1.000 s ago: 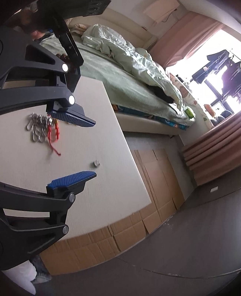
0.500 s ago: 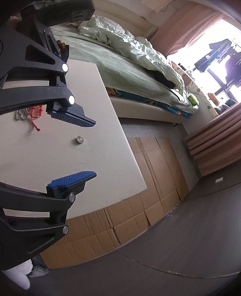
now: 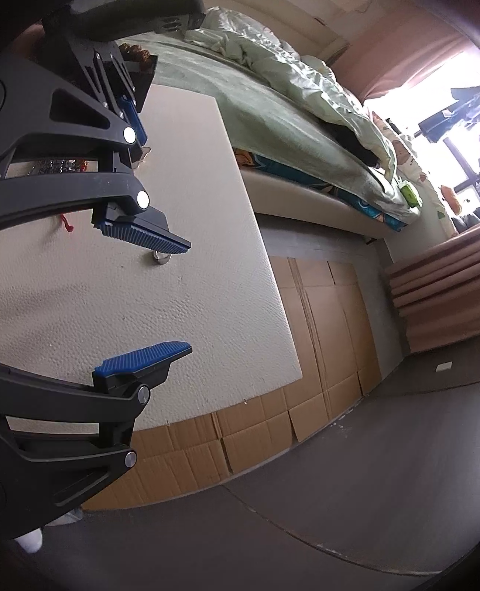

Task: Organize jewelry
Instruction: 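Move the left gripper to the butterfly brooch while the right approaches the silver ring, then grasp the butterfly brooch with the left gripper while the right grasps the silver ring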

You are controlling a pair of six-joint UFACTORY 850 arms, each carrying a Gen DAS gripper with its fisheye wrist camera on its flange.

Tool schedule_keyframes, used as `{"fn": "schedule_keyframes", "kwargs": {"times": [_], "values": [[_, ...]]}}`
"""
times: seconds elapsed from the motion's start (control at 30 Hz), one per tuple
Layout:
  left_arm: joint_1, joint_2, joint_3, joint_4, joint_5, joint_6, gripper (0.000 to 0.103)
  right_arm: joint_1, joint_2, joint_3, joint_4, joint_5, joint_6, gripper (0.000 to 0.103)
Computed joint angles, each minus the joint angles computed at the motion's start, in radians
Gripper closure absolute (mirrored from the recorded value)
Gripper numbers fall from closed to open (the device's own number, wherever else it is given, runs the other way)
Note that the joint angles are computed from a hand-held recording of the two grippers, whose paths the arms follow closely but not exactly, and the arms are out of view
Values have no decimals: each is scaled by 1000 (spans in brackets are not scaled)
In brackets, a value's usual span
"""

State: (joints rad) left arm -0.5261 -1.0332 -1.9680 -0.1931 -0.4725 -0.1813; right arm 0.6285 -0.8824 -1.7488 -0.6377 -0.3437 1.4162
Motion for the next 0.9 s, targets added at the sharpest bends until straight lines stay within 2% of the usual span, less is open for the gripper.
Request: {"fn": "schedule_keyframes", "kwargs": {"times": [0.07,0.1,0.33,0.57,0.77,0.83,0.87,0.9], "values": [[6,-2,-3,-36,-10,21,85,3,-11,-16,27,-8,-38,59],[9,-2,-4,-74,-18,50,92,3,-15,-22,46,-10,-60,60],[16,16,24,-182,-12,145,94,16,-51,-78,65,-57,-127,60],[22,54,63,-223,22,185,94,45,-119,-186,13,-178,-190,60],[23,65,75,-217,23,189,94,54,-170,-260,22,-243,-262,60],[16,62,67,-155,21,142,93,61,-183,-281,7,-268,-271,60],[13,58,57,-120,13,113,92,66,-193,-294,-7,-286,-277,60],[11,57,55,-116,11,111,85,69,-200,-304,-18,-298,-279,64]]}}
